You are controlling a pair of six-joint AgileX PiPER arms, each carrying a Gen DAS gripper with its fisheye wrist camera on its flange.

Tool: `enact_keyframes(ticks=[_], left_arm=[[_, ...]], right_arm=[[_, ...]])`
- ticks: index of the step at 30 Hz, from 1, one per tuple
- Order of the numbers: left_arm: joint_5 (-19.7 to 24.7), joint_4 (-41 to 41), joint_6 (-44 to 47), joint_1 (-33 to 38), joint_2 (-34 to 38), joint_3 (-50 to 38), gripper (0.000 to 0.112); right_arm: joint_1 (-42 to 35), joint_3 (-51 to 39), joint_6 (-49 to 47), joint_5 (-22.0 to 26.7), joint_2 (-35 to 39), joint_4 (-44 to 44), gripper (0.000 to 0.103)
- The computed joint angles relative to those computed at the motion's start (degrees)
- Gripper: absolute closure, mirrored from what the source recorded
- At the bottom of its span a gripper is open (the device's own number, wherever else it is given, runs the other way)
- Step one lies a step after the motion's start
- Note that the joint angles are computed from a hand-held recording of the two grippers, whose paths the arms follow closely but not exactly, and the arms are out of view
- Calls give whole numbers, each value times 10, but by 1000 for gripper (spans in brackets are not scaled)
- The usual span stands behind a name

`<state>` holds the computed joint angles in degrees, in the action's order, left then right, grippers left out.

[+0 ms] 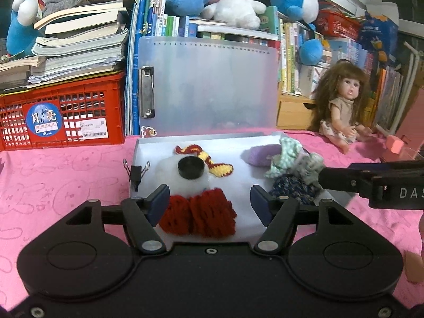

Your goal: Organize objects

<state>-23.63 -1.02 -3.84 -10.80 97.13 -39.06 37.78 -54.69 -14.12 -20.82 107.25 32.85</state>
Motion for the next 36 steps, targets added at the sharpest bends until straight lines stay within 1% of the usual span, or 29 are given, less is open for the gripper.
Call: enact_keyframes(ticks=[9, 12, 17, 22, 28, 36], left_arm=[[-21, -4, 15, -19, -42, 72, 45], [-29, 16, -4, -21, -55, 95, 44], [-43, 34, -20, -25, -72, 127, 42], [-51, 36, -18, -33, -85, 157, 41], [-68, 36, -19, -41, -92, 190, 40], [-79, 51, -33, -42, -84, 211, 40]], right_arm=[[22, 57, 20, -33, -28, -27, 23], [31, 74, 17, -48, -34, -24, 23], [37, 101, 64, -64, -41, -64, 22], [41, 121, 87, -77, -40, -82, 22], [41, 141, 104, -84, -41, -98, 21], [43, 160, 122, -93, -34, -110, 21]])
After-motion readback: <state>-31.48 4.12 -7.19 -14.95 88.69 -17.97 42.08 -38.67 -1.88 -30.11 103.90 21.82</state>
